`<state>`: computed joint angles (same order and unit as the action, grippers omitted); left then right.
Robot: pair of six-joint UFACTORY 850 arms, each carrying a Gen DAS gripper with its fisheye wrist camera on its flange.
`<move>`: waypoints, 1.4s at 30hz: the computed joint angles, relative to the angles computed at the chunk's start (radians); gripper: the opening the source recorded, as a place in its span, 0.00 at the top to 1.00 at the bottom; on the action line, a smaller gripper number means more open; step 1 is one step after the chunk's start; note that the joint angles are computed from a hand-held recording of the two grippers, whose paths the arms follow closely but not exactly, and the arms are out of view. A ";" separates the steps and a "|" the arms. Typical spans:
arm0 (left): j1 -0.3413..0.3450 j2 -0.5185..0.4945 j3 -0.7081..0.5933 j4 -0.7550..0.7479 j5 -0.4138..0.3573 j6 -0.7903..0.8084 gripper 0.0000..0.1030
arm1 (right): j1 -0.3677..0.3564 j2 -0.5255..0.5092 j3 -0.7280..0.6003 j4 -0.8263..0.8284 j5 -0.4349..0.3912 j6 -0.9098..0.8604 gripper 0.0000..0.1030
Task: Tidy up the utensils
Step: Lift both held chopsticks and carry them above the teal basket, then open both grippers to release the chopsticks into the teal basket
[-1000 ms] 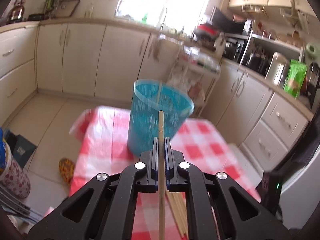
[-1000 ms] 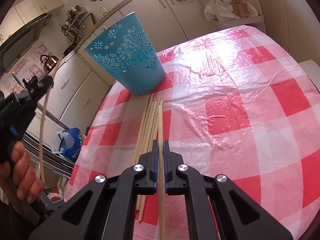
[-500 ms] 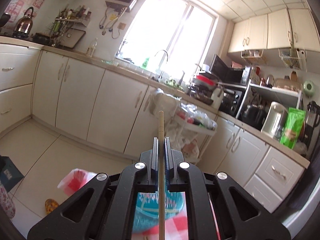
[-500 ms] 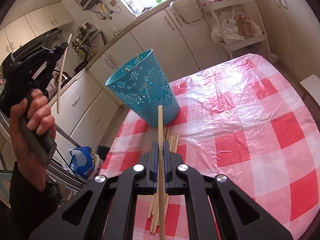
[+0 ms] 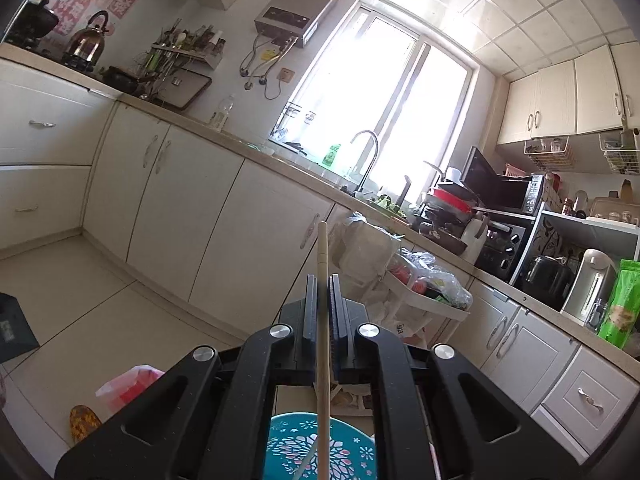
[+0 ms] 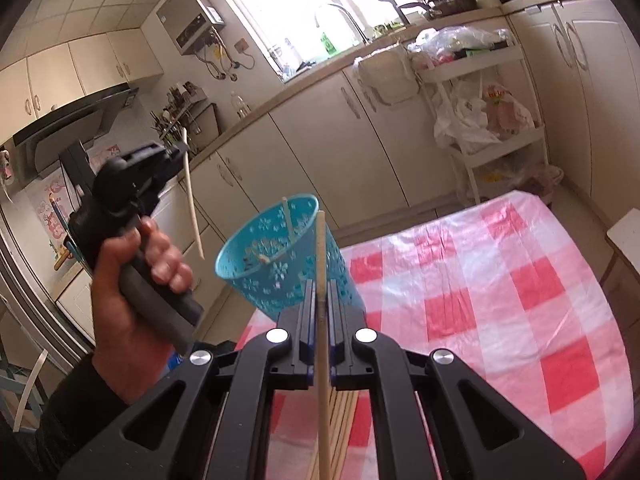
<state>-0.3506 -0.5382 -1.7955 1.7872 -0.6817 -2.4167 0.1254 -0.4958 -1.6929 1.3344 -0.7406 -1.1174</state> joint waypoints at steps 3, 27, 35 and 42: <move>0.006 -0.012 0.008 -0.003 -0.018 -0.027 0.95 | 0.021 -0.053 -0.108 0.034 0.007 -0.011 0.94; -0.018 -0.009 0.114 0.066 -0.046 0.047 0.95 | 0.166 -0.395 -0.633 -0.041 0.144 0.137 0.94; -0.044 0.039 0.180 -0.044 -0.033 0.169 0.62 | 0.162 -0.343 -0.522 -0.118 0.127 0.135 0.93; -0.096 0.128 0.282 -0.176 -0.107 0.259 0.36 | 0.118 -0.147 -0.254 -0.014 0.155 0.007 0.92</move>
